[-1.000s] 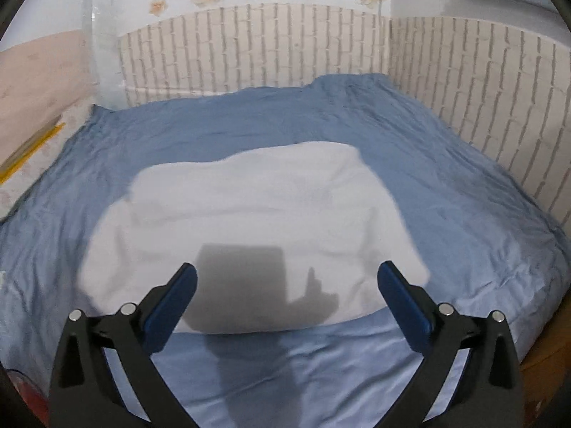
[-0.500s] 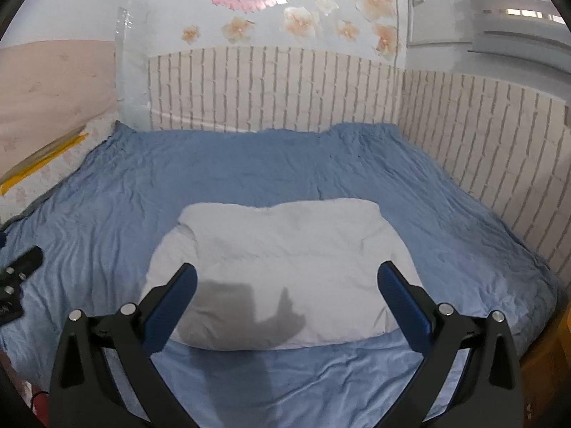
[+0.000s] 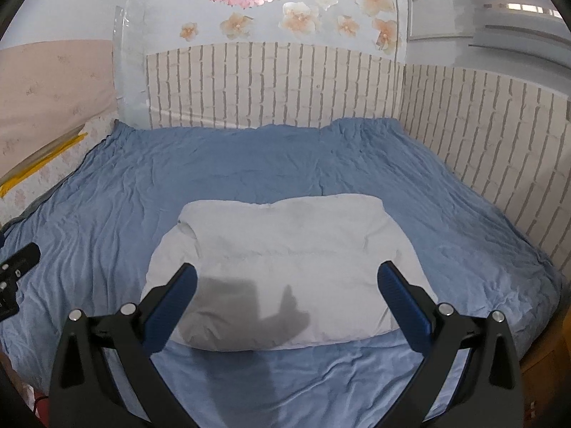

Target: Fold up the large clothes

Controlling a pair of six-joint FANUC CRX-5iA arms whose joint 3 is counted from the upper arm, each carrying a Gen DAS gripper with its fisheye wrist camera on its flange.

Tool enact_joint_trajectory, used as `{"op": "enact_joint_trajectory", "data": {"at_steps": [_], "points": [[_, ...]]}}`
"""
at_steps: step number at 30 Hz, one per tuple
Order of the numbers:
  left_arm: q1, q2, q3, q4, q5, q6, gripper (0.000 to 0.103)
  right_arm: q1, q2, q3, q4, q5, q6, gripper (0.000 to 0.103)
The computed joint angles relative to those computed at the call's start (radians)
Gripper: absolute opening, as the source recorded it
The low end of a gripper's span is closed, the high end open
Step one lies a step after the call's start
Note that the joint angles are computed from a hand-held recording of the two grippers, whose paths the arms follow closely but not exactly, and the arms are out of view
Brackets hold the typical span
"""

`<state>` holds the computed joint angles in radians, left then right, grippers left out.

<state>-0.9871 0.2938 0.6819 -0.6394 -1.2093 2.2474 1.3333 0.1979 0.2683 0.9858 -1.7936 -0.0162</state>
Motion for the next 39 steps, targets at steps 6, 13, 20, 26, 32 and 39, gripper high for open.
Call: {"op": "enact_joint_trajectory", "data": {"at_steps": [6, 13, 20, 26, 32, 39], "points": [[-0.022, 0.004, 0.024, -0.07, -0.023, 0.018, 0.1, -0.002, 0.013, 0.011, 0.008, -0.008, 0.0, 0.101], [-0.043, 0.003, 0.028, -0.128, -0.025, 0.049, 0.1, -0.004, 0.01, 0.006, 0.025, -0.008, 0.004, 0.101], [-0.041, 0.002, 0.021, -0.12, -0.012, 0.043, 0.1, -0.006, 0.017, 0.015, 0.02, -0.014, 0.01, 0.101], [-0.023, -0.002, 0.013, -0.08, -0.002, 0.035, 0.1, -0.009, -0.001, -0.005, 0.017, -0.008, 0.011, 0.101], [-0.021, 0.0, 0.012, -0.07, -0.004, 0.031, 0.1, -0.011, -0.004, -0.008, 0.013, -0.012, 0.007, 0.101], [-0.022, 0.0, 0.012, -0.063, -0.004, 0.03, 0.1, -0.01, -0.002, -0.005, 0.012, -0.017, 0.001, 0.101]]}}
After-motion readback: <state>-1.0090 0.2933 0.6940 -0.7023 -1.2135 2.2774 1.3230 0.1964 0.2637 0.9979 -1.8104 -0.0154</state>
